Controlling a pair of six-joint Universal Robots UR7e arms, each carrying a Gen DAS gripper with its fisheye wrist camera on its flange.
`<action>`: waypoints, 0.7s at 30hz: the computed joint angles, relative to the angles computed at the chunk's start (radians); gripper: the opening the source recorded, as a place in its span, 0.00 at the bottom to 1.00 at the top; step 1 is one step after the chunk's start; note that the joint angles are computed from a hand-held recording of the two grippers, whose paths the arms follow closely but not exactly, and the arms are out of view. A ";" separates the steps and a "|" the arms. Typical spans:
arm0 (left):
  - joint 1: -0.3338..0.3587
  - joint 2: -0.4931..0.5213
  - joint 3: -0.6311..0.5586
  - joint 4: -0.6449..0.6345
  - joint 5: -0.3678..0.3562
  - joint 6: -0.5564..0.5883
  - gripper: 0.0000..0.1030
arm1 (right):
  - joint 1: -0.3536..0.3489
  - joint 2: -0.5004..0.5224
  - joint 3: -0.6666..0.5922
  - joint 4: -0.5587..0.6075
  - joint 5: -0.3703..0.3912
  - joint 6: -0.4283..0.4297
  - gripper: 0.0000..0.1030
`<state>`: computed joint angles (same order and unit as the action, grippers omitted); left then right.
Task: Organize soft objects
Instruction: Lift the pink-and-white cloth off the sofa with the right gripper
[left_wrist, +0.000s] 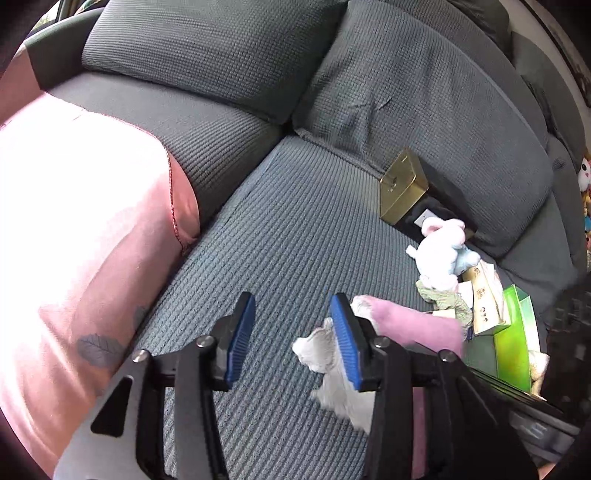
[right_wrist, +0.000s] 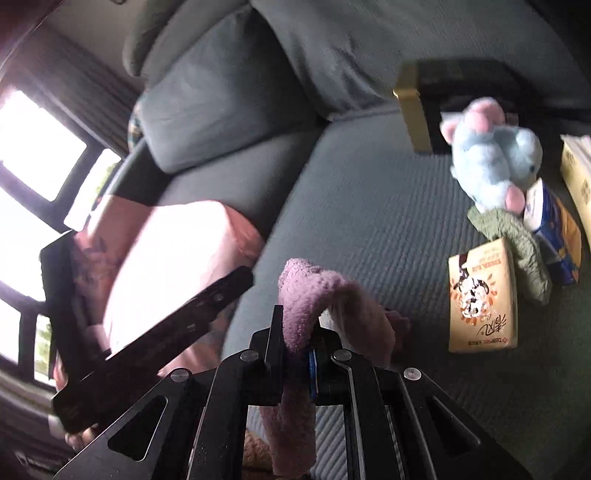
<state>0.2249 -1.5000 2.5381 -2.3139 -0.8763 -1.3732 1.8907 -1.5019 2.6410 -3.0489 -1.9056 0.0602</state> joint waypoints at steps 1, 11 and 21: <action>0.012 0.008 0.000 -0.010 -0.009 0.010 0.43 | -0.023 0.053 -0.013 -0.019 -0.035 0.026 0.10; 0.108 0.109 -0.013 -0.128 -0.153 0.136 0.48 | -0.127 0.143 -0.058 -0.009 -0.065 0.093 0.21; 0.125 0.184 -0.019 -0.251 -0.248 0.237 0.68 | -0.049 -0.014 -0.032 0.029 -0.105 0.105 0.66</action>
